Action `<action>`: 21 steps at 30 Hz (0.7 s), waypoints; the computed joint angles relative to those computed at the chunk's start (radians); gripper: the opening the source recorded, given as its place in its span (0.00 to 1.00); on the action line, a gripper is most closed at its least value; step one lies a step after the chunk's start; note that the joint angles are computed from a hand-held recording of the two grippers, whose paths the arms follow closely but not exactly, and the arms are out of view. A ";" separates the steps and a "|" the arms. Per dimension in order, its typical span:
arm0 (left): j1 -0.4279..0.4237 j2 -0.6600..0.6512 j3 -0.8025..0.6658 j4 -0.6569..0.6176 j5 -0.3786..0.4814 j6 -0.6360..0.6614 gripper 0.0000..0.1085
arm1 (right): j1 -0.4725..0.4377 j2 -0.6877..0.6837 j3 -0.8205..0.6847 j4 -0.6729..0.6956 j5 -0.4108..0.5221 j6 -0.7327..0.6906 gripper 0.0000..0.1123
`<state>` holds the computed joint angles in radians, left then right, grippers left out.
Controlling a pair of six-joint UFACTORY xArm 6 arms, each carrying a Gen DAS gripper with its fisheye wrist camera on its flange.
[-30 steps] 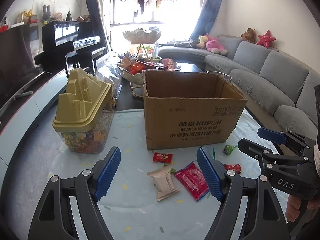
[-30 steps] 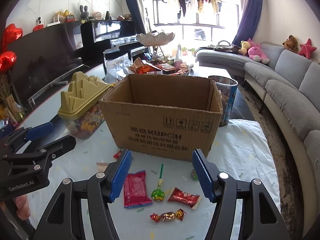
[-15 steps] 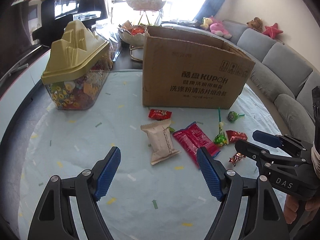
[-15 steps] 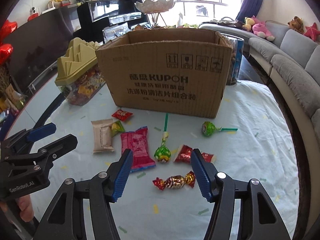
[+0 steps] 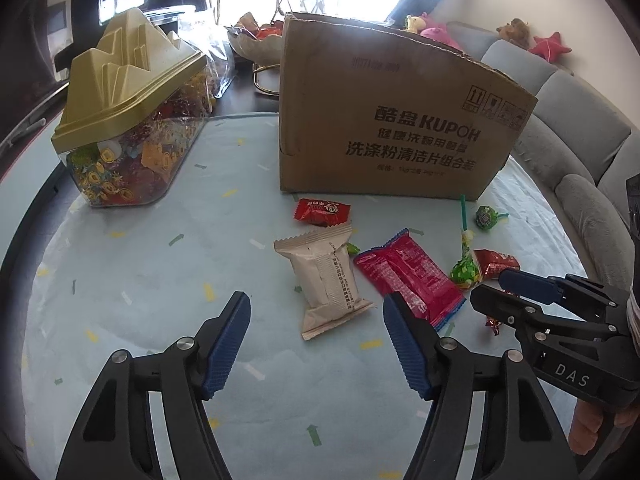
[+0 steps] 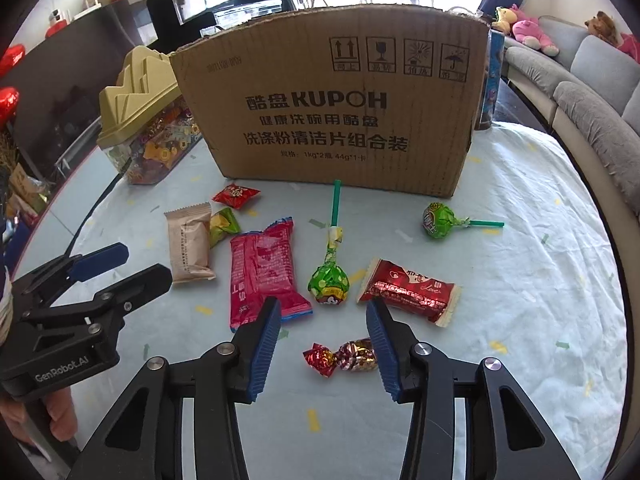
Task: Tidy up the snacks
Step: 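Move both grippers back toward the remaining snacks on the table, then grasp the beige biscuit pack with the left gripper while the right grasps the green lollipop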
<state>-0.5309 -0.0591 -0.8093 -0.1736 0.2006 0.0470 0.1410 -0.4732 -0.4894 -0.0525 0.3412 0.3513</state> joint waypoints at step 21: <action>-0.003 0.145 -0.136 -0.110 0.073 0.089 0.32 | -0.006 0.126 -0.066 0.163 -0.018 -0.141 0.27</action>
<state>-0.5344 0.0862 -0.9456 -0.2833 0.2739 0.1365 0.1355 -0.3468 -0.5552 0.1106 0.3237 0.2102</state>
